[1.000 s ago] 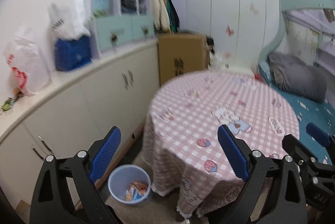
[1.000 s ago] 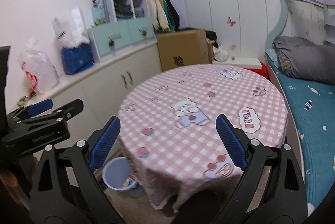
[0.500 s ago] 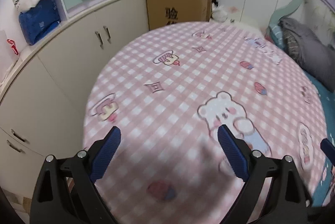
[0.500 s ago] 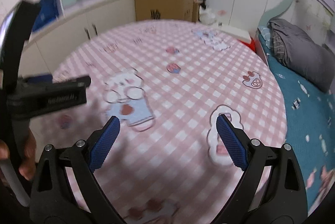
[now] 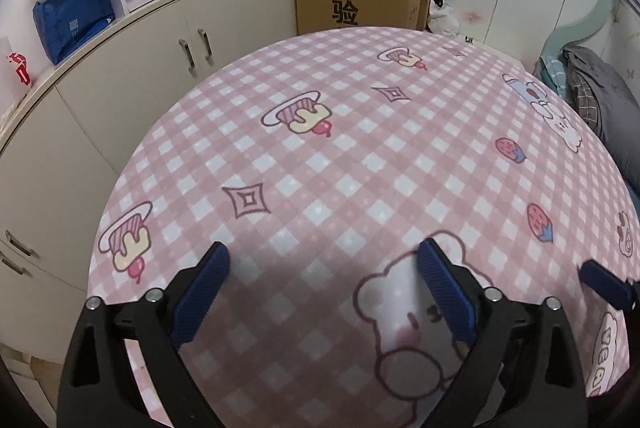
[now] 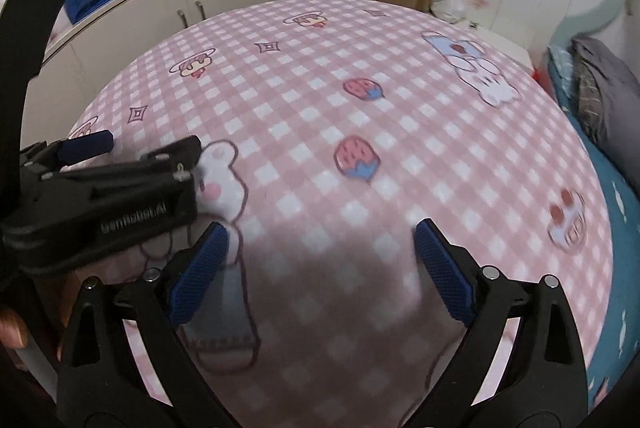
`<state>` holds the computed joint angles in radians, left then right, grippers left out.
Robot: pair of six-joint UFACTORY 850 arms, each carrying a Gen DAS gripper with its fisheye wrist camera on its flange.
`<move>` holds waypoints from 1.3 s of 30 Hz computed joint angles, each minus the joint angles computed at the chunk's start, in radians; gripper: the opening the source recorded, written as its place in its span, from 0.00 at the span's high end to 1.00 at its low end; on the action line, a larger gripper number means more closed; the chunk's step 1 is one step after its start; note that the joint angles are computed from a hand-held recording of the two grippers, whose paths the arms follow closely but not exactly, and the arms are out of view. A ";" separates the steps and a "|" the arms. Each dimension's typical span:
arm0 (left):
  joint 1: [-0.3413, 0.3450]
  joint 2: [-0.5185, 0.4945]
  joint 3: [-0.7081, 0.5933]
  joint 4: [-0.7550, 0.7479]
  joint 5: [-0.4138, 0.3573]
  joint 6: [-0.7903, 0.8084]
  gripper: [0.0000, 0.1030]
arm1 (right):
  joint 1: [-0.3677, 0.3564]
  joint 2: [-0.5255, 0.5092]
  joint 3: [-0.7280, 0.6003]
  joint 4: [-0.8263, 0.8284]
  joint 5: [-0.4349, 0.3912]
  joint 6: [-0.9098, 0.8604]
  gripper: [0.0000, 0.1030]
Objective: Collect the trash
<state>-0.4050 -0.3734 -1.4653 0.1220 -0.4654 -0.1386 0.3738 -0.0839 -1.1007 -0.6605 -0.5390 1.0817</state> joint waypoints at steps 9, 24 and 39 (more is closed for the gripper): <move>-0.010 -0.049 -0.066 0.034 -0.029 -0.053 0.04 | -0.037 -0.052 -0.056 0.086 0.031 -0.174 0.06; -0.009 -0.047 -0.064 0.033 -0.028 -0.052 0.04 | -0.038 -0.054 -0.060 0.087 0.028 -0.178 0.06; -0.009 -0.049 -0.065 0.033 -0.028 -0.052 0.04 | -0.039 -0.054 -0.060 0.087 0.029 -0.178 0.06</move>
<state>-0.4144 -0.4221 -1.5304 0.1548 -0.4933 -0.1908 0.3349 -0.1381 -1.1603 -0.5736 -0.5101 0.9033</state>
